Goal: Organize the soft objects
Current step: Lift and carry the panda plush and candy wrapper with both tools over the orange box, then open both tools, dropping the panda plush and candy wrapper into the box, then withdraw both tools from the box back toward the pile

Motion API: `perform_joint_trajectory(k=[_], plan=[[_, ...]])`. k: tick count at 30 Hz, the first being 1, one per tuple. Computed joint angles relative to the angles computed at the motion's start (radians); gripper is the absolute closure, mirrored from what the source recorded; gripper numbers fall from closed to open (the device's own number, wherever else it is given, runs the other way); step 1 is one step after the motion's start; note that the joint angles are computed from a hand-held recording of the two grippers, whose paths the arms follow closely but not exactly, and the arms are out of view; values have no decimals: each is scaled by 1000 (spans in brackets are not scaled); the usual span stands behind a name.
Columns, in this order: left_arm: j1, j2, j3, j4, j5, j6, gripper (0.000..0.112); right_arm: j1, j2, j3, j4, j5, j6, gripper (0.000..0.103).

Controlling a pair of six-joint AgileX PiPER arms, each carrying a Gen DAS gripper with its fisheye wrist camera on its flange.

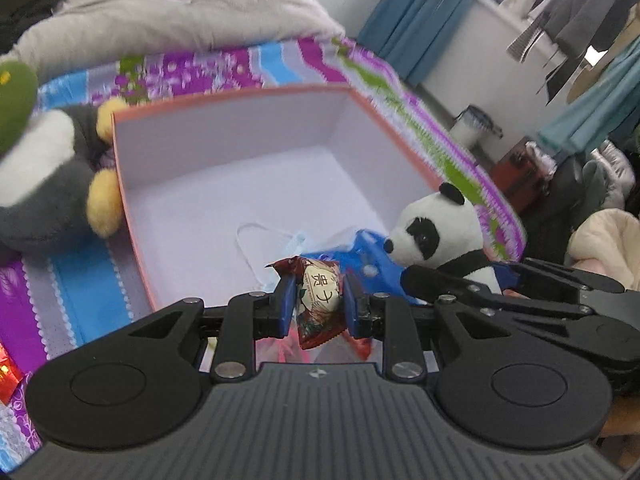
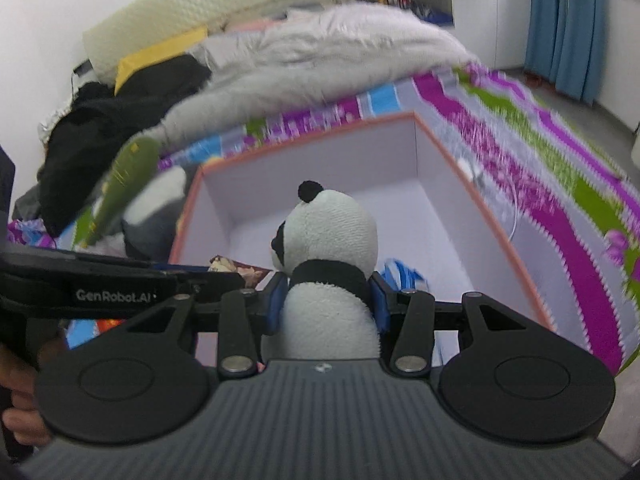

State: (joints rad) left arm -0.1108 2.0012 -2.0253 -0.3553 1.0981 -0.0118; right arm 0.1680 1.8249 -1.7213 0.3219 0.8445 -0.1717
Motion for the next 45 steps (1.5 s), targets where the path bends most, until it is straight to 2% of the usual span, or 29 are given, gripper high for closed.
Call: perform_joint_trajectory(k=[8, 13, 16, 20, 25, 34, 40, 45], plan=[[8, 79, -30, 23, 23, -3, 82, -3, 50, 40, 34, -25, -23, 55], [18, 78, -33, 20, 43, 5, 81, 11, 58, 29, 14, -21, -16, 53], [19, 61, -37, 18, 45, 4, 76, 6, 53, 14, 17, -12, -5, 50], [24, 9, -25, 13, 36, 24, 76, 10, 4, 28, -1, -30, 14, 50], [48, -96, 17, -4, 21, 49, 76, 19, -79, 47, -3, -57, 29, 50], [139, -378, 205, -39, -32, 117, 76, 109, -233, 107, -33, -129, 74, 50], [242, -586, 349, -73, -48, 190, 75, 200, -366, 223, -71, -234, 133, 50], [357, -726, 437, -121, -27, 260, 75, 285, -430, 281, -142, -261, 197, 50]])
